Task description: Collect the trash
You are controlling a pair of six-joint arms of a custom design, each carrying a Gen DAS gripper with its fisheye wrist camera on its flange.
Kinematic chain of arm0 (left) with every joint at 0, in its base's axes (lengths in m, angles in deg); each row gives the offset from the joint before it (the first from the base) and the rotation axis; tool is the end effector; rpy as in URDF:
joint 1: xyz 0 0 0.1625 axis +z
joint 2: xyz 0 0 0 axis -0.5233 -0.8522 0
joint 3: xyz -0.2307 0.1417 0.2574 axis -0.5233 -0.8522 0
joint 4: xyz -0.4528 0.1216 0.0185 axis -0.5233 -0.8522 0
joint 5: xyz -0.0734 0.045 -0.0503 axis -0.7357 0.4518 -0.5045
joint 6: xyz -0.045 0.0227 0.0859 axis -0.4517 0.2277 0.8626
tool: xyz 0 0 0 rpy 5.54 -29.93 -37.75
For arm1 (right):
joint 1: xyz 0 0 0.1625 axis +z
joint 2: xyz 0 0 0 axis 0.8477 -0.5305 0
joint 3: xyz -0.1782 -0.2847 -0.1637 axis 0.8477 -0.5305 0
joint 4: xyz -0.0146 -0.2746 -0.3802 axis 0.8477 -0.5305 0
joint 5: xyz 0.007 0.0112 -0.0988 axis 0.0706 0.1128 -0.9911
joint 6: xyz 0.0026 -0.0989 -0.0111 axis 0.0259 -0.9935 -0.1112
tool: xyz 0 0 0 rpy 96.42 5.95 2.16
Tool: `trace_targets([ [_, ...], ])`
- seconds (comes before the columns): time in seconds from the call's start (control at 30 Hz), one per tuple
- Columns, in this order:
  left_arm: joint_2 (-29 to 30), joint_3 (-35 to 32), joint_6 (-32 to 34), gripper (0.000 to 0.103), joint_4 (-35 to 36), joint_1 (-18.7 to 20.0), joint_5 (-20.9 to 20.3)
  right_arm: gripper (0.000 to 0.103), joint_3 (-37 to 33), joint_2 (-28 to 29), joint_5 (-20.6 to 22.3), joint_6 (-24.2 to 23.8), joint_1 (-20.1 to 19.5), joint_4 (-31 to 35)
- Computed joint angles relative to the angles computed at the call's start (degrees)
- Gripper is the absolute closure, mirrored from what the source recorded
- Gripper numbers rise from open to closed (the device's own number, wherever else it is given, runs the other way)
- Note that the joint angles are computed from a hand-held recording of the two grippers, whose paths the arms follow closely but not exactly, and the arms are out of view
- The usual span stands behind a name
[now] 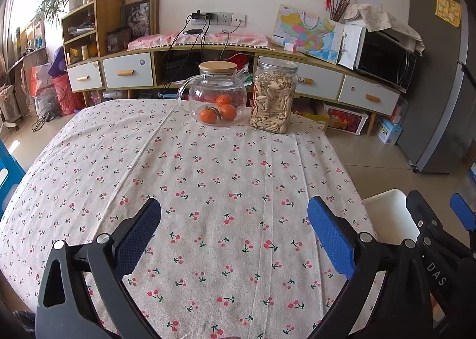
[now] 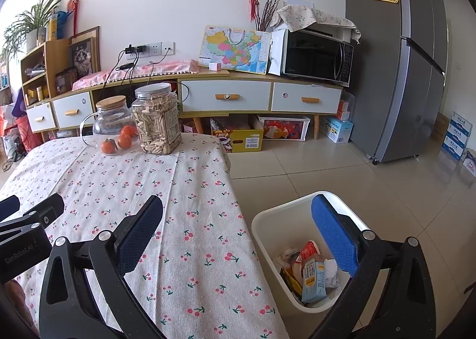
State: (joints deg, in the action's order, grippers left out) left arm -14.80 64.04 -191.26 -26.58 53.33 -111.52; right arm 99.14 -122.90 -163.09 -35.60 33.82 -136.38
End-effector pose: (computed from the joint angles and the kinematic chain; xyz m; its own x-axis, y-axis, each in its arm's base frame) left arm -0.4102 -0.4055 0.0482 -0.6868 -0.3995 -0.6073 0.3447 0.5565 -0.7560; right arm 0.1194 -0.4555 0.3267 -0.6636 -0.1774 0.7267 -0.7031 0.4798 -0.5249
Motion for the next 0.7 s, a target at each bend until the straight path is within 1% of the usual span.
trace_targets([
  [0.07, -0.05, 0.10, -0.11, 0.007, 0.00, -0.03, 0.06, 0.007, -0.04, -0.01, 0.08, -0.11, -0.02, 0.06],
  [0.13, -0.27, 0.55, 1.22, 0.007, -1.52, 0.04, 0.13, 0.007, -0.02, -0.04, 0.05, -0.10, -0.05, 0.16],
  [0.27, -0.05, 0.68, 2.33, 0.009, -2.14, -0.09, 0.65, 0.007, -0.03, -0.05, 0.07, -0.11, -0.05, 0.13],
  [0.4, -0.19, 1.19, 3.93, 0.013, -3.87, -0.07, 1.01, 0.007, -0.09, -0.02, -0.03, -0.02, -0.01, 0.23],
  [0.5, -0.28, 1.54, 4.98, 0.013, -5.18, -0.02, 1.07, 0.007, -0.11, 0.00, 0.06, -0.11, -0.02, 0.11],
  [0.7, -0.14, 1.52, 5.39, 0.014, -5.39, -0.08, 1.39, 0.007, -0.12, -0.07, 0.17, -0.13, -0.09, 0.14],
])
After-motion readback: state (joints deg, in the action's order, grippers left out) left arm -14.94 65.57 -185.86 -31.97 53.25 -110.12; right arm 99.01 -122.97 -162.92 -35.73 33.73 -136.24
